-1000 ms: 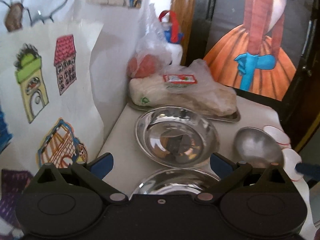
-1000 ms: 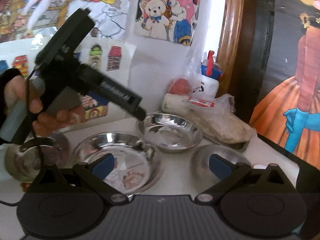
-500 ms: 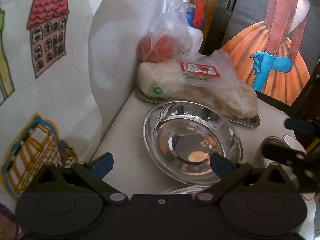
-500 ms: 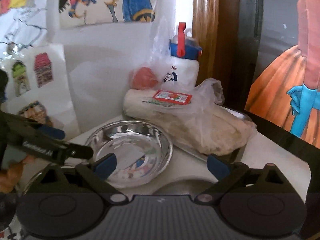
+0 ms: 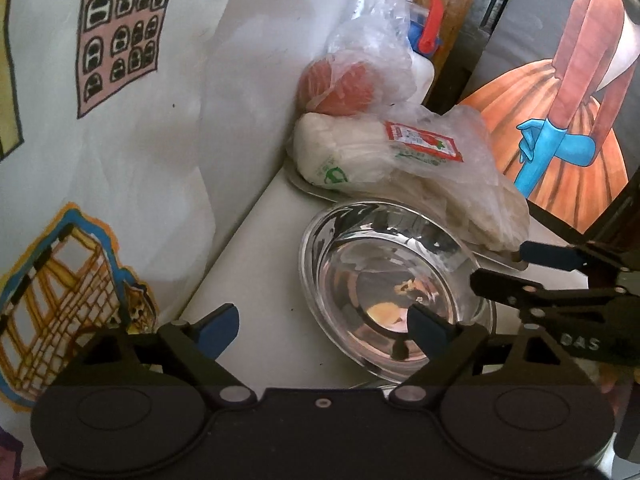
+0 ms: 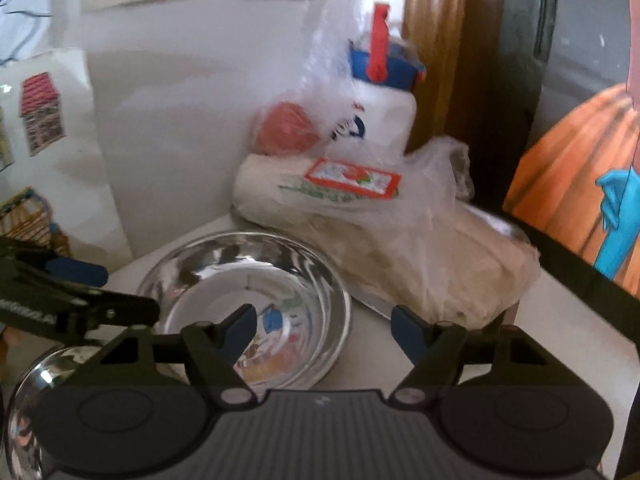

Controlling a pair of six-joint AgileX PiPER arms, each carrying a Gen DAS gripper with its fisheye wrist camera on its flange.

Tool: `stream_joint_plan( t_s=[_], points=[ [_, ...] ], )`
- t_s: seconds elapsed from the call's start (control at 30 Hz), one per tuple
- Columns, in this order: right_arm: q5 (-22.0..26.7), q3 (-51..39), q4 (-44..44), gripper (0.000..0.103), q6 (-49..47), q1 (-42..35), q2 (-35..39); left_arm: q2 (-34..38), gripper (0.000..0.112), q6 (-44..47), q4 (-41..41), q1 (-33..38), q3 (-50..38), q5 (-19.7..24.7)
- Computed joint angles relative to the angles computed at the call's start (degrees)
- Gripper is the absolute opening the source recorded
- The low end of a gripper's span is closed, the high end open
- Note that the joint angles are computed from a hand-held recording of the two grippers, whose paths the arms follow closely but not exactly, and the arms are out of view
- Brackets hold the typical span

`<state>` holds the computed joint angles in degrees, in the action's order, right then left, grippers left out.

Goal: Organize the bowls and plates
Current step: 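Move the left tool to a steel plate and close on its rim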

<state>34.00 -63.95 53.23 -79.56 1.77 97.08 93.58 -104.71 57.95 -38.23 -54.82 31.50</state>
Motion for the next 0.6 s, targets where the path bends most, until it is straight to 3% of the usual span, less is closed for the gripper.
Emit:
stream_joint_plan(
  t_s=[0.27, 0.4, 0.6],
  points=[
    [-2.01, -4.95, -11.63, 0.057, 13.14, 2.75, 4.51, 0.79, 0.073, -1.37, -0.96, 2.57, 0.60, -4.26],
    [-0.55, -7.19, -14.59, 0.050, 17.16, 3.12, 6.37, 0.84, 0.058, -0.41, -2.94, 3.80, 1.08, -6.32],
    [2.20, -9.22, -16.60, 0.030, 20.77, 2.72, 8.46, 0.53, 0.041, 0.14, -4.87, 5.35, 1.89, -9.18]
  ],
)
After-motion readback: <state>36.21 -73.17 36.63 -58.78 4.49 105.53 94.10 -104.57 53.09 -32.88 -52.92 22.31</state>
